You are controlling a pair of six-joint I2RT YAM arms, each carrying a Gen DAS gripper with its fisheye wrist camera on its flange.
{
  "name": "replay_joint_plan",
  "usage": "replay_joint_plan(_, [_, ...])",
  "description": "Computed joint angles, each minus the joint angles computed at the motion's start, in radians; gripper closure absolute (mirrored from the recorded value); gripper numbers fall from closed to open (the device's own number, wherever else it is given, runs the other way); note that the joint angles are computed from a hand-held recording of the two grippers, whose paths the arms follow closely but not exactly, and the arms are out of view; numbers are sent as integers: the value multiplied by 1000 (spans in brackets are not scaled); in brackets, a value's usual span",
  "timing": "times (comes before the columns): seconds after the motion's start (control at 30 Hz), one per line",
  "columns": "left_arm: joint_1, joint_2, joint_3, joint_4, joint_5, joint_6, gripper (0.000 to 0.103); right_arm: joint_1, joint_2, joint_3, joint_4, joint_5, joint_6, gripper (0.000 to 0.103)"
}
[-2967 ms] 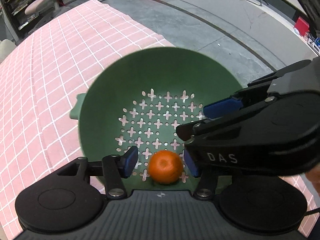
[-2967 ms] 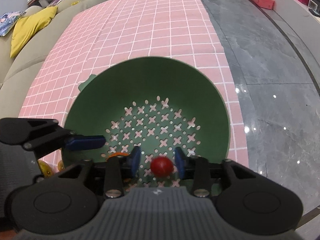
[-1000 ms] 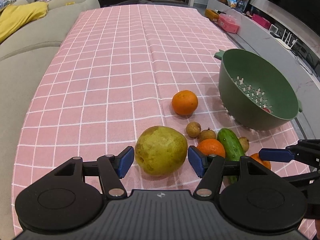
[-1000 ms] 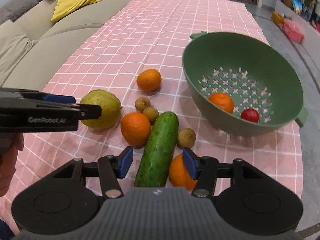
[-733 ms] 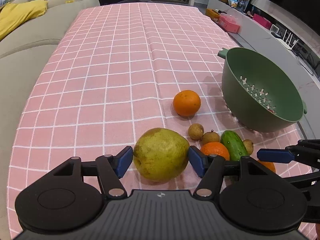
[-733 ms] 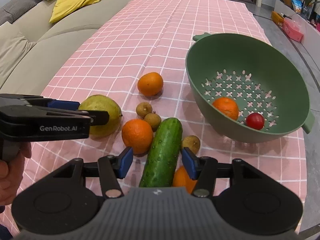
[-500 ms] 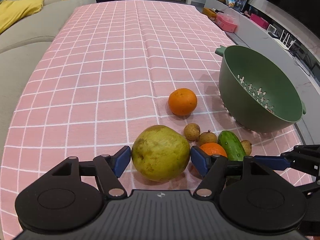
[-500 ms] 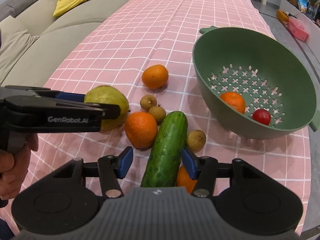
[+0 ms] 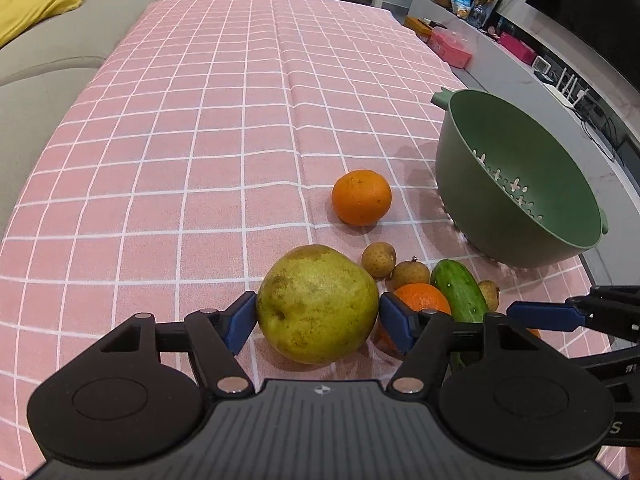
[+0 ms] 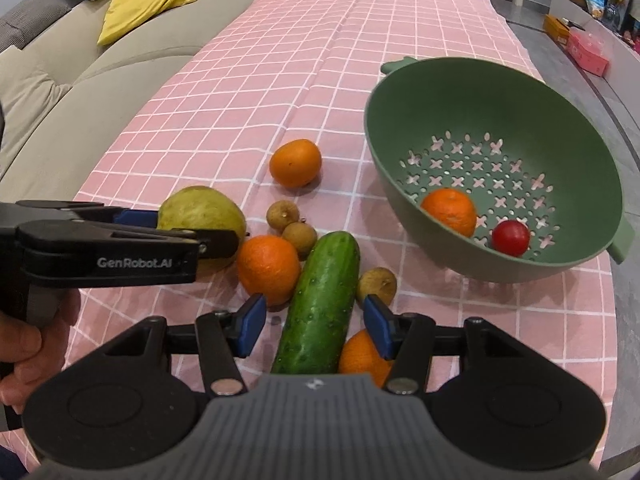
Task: Organize fruits
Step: 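Grasp the yellow-green pear with the left tool while the right tool approaches an orange, then grasp the large orange with the right tool while the left tool holds the pear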
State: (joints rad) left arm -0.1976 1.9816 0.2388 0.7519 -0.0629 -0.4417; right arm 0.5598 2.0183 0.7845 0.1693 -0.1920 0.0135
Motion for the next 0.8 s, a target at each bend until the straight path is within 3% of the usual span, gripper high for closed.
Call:
replay_joint_plan(0.13, [7,-53,-13,-45,-19,-16,27,11,6,2,1,10,-11,51])
replay_joint_plan(0.47, [126,-207,-100,-64,61,2,27,-5,-49,-14,-18,46,-65,50])
replay_joint_plan(0.8, [160,-329,-141,-108,95,23,27,-151,-7,29,-169,-85,-48,48])
